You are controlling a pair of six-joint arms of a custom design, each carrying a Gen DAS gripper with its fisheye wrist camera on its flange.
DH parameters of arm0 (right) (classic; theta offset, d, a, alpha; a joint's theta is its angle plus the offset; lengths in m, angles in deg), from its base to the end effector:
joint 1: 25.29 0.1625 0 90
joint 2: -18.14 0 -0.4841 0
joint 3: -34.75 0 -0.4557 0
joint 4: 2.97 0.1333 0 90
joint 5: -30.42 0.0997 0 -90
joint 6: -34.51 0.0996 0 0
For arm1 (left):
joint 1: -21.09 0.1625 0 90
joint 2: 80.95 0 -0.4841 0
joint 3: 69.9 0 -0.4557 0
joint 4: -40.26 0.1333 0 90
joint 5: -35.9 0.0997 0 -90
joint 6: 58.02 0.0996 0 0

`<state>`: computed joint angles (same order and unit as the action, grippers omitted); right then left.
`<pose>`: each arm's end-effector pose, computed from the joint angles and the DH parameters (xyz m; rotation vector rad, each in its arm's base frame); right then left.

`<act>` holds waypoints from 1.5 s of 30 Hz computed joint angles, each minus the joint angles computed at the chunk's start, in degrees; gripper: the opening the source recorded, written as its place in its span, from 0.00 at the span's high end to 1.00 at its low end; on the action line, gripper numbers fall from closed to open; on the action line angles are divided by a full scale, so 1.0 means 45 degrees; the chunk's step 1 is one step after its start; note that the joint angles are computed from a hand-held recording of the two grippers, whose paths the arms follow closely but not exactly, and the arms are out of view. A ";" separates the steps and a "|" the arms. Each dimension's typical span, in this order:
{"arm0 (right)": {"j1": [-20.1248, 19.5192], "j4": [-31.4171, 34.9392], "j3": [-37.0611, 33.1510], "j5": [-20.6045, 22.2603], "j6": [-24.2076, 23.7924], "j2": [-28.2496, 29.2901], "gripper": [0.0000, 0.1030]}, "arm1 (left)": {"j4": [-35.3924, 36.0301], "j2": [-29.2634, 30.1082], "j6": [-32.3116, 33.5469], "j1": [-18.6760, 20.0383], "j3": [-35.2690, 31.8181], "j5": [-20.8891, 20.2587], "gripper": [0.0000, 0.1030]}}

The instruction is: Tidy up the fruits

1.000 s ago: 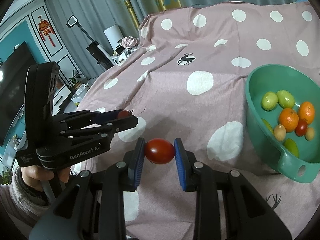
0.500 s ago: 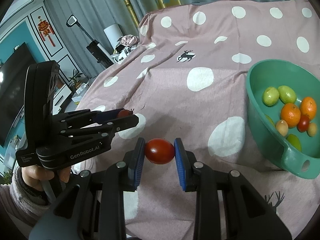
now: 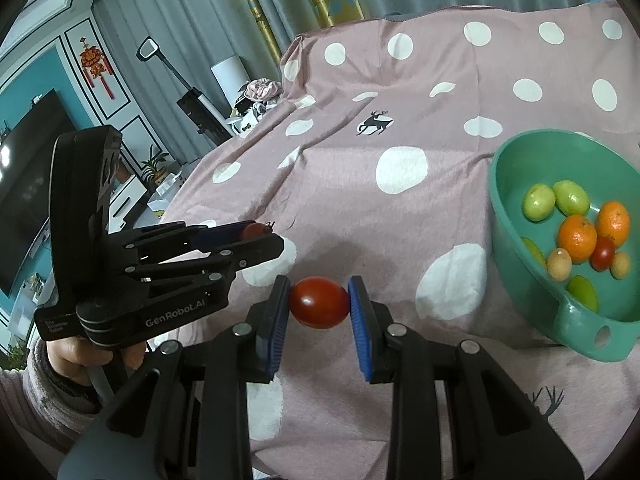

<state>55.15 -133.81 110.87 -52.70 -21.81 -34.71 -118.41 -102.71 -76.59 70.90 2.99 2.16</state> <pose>0.0044 -0.8484 0.3042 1.2304 -2.7750 0.4929 -0.3817 -0.7867 -0.0355 0.2417 2.2633 -0.8999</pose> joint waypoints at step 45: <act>-0.0809 -0.0338 -0.0903 0.1507 0.1253 -0.0161 0.70 | 0.1579 0.1880 0.1985 -0.0458 -0.3376 -0.0571 0.71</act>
